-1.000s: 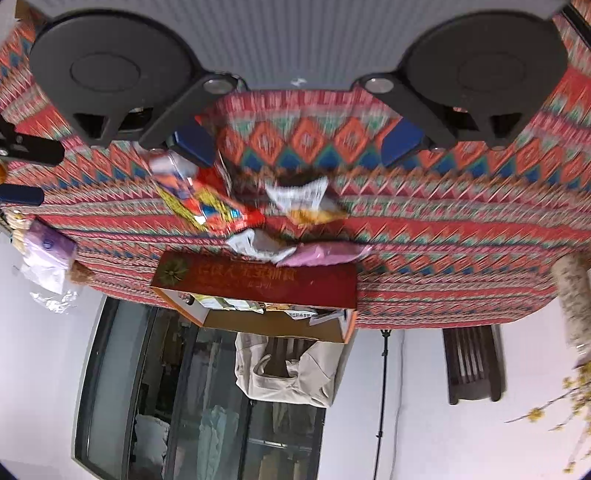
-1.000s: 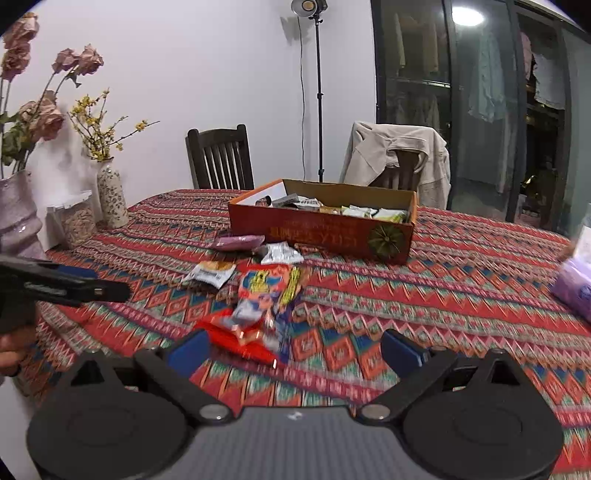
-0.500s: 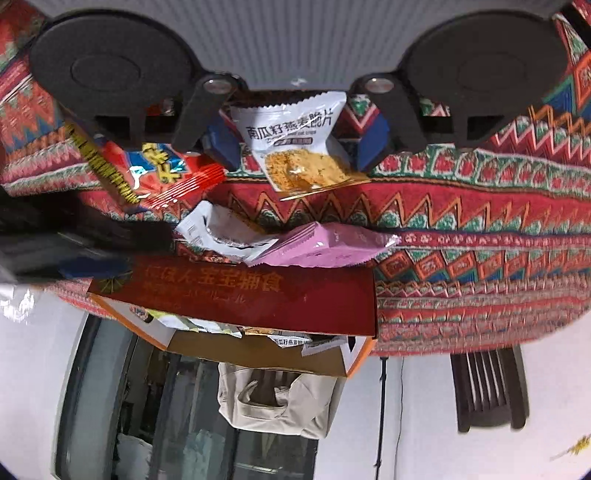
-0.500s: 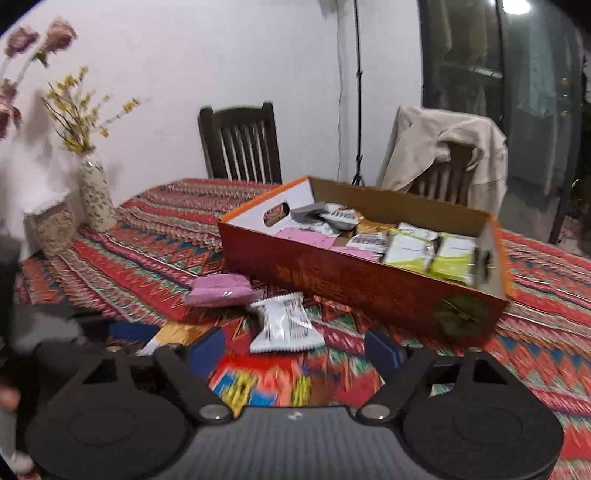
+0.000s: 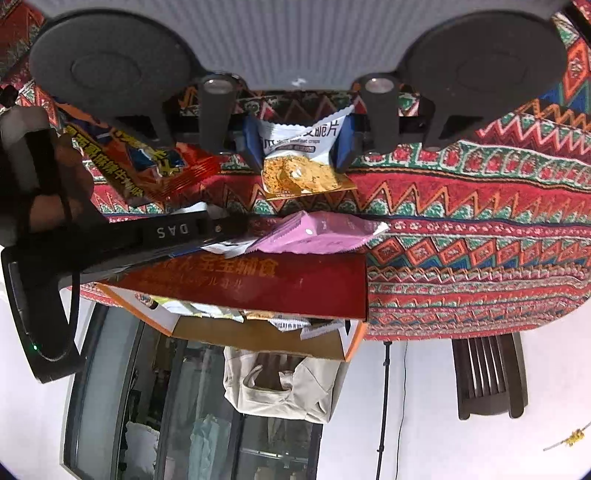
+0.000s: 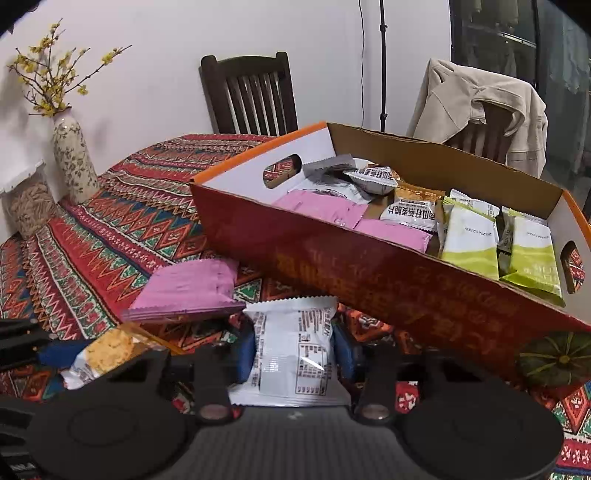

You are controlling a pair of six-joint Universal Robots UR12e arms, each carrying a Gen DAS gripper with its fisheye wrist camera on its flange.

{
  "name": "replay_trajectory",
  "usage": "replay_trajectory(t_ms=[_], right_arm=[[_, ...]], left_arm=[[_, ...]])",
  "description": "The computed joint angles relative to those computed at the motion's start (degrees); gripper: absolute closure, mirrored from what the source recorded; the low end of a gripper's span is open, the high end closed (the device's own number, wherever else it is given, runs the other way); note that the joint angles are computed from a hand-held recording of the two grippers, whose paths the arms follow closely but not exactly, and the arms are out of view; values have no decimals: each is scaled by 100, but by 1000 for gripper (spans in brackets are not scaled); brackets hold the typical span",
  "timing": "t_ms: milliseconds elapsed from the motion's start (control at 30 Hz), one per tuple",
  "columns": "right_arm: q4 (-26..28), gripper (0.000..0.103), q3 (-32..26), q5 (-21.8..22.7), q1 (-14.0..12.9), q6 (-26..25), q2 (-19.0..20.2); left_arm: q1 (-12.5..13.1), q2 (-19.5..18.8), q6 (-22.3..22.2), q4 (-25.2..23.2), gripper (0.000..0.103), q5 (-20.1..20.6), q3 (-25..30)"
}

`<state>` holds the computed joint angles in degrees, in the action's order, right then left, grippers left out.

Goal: Organize snacks
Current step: 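Grasp a white cracker packet with the left gripper while the right gripper grasps another, then carry both white cracker packets into the box and open both grippers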

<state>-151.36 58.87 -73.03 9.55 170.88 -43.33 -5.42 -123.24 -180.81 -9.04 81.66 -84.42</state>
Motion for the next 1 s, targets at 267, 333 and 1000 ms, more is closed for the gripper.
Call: replay_trajectory(t_ms=[267, 333, 1000], right_arm=[[-1160, 63, 850, -422, -68, 262, -532], [-1548, 63, 1212, -508, -107, 363, -758], [-3128, 63, 4410, -474, -432, 1161, -2644]], left_arm=[[15, 476, -338, 399, 61, -29, -579], [6, 650, -431, 543, 61, -17, -797], [-306, 1432, -374, 798, 61, -139, -1643]])
